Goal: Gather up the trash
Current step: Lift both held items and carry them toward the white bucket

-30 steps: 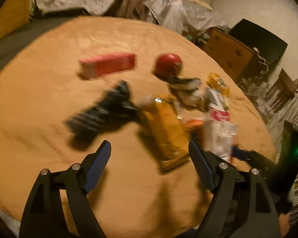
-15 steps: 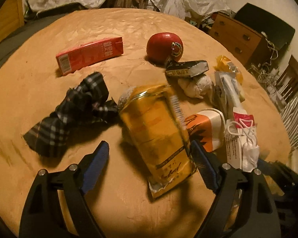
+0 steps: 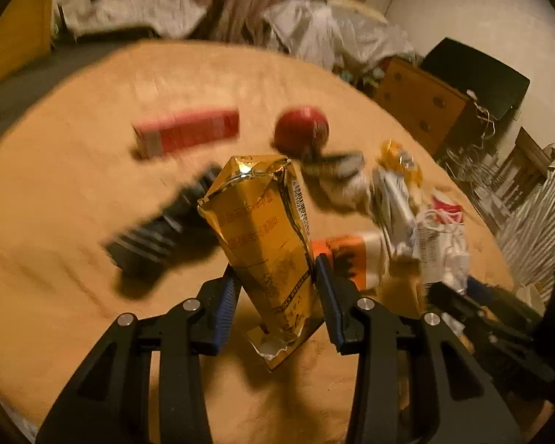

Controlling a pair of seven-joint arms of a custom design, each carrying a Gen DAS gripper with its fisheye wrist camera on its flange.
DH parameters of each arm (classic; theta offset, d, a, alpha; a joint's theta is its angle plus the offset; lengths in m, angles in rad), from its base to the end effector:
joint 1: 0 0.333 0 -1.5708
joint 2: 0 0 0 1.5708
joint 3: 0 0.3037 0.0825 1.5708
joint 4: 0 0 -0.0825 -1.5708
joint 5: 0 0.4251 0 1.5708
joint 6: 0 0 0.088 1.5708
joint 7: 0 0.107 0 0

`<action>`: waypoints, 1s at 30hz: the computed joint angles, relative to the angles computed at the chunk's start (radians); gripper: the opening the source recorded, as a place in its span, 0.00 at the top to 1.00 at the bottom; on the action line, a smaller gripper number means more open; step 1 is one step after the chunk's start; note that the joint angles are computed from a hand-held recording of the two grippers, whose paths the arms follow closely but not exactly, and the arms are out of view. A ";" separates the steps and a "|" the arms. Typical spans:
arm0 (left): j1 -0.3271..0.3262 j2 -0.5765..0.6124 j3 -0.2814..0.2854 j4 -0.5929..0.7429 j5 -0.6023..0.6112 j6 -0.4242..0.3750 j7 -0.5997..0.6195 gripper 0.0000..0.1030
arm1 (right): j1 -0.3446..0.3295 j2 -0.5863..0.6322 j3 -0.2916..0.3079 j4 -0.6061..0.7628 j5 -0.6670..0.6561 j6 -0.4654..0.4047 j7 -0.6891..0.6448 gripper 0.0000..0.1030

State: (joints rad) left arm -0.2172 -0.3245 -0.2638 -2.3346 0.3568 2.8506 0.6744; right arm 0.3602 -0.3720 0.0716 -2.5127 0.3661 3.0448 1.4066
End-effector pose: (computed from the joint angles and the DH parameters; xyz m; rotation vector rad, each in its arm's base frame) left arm 0.4665 -0.2746 0.5243 -1.8841 1.7159 -1.0472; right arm 0.4693 0.1874 0.4849 -1.8053 1.3933 -0.4977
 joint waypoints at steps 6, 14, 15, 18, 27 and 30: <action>0.098 -0.142 -0.138 -0.009 0.218 -0.045 -0.168 0.62 | -0.078 -0.143 0.113 -0.087 -0.076 0.110 0.083 0.51; 0.156 -0.276 -0.254 -0.023 0.407 -0.097 -0.368 0.62 | -0.144 -0.387 0.218 -0.232 -0.093 0.194 0.164 0.49; 0.168 -0.293 -0.272 -0.025 0.435 -0.103 -0.400 0.62 | -0.154 -0.421 0.233 -0.251 -0.093 0.199 0.174 0.49; 0.185 -0.320 -0.307 -0.027 0.497 -0.120 -0.469 0.62 | -0.169 -0.502 0.253 -0.294 -0.095 0.191 0.202 0.49; 0.149 -0.324 -0.308 -0.017 0.588 -0.165 -0.534 0.62 | -0.155 -0.629 0.233 -0.351 -0.137 0.120 0.258 0.48; 0.133 -0.319 -0.297 -0.015 0.599 -0.172 -0.536 0.62 | -0.155 -0.634 0.223 -0.347 -0.151 0.113 0.265 0.48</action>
State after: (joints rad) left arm -0.0838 -0.6440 -0.5607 -2.3498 0.9562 2.6786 0.1382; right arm 0.2051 -1.0063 0.2949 -2.8600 0.2150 3.1574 1.6719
